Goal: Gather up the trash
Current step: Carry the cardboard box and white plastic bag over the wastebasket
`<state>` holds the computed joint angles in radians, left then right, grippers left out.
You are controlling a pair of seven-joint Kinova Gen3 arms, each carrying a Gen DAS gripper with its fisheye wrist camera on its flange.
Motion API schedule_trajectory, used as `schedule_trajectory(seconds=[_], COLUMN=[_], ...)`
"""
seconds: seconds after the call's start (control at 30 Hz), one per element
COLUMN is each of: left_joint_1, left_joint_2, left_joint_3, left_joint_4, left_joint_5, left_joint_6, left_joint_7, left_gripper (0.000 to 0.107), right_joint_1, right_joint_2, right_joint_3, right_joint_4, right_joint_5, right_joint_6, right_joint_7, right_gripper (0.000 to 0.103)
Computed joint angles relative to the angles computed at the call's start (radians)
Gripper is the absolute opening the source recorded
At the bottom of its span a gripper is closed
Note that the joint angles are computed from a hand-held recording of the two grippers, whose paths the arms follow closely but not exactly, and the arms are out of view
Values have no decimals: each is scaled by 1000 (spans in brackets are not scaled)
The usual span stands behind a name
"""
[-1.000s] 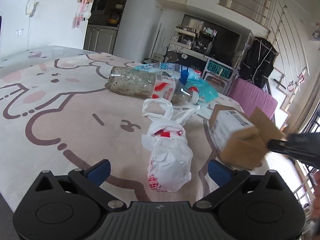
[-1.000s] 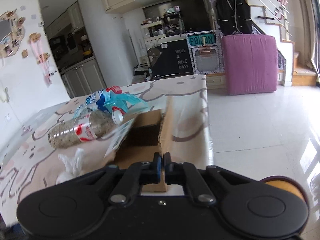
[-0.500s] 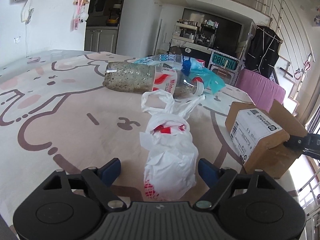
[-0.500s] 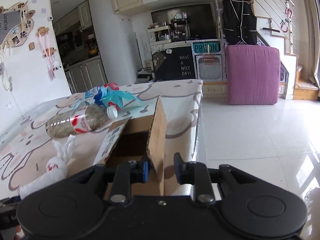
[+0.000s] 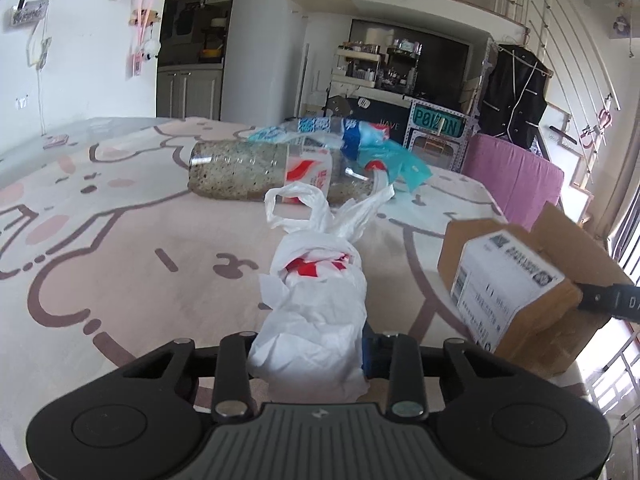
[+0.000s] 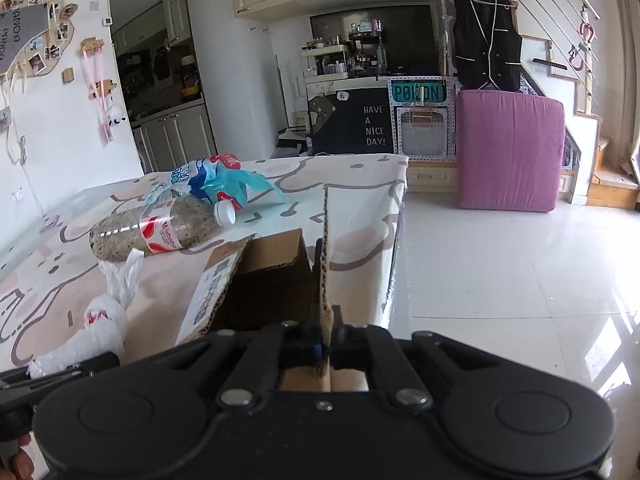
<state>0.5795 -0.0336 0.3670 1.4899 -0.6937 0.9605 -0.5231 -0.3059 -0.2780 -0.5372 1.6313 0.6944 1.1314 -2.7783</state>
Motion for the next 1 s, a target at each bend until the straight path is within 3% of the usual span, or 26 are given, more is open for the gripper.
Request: schedule_trajectory(seconds=[0.17, 0.47, 0.73, 1.0], left_joint_1=[10, 68, 188, 346], left_joint_2=[-11, 8, 67, 162], left_joint_3=[21, 65, 69, 33], left_joint_4=[-30, -118, -210, -318], left_joint_5=[-22, -81, -133, -166], left_joint_6=[30, 119, 173, 204], left_joint_7=[-4, -1, -6, -31], left_gripper=[35, 35, 35, 35], right_joint_1=[4, 89, 164, 225], right_joint_2=[-36, -132, -252, -383], right_joint_3=[-5, -28, 5, 101], right_joint_4=[-3, -18, -5, 26], right_joint_5=[-21, -85, -170, -254], right_joint_6=[15, 27, 65, 109], right_joint_7=[25, 90, 194, 324], right_gripper=[3, 3, 3, 3])
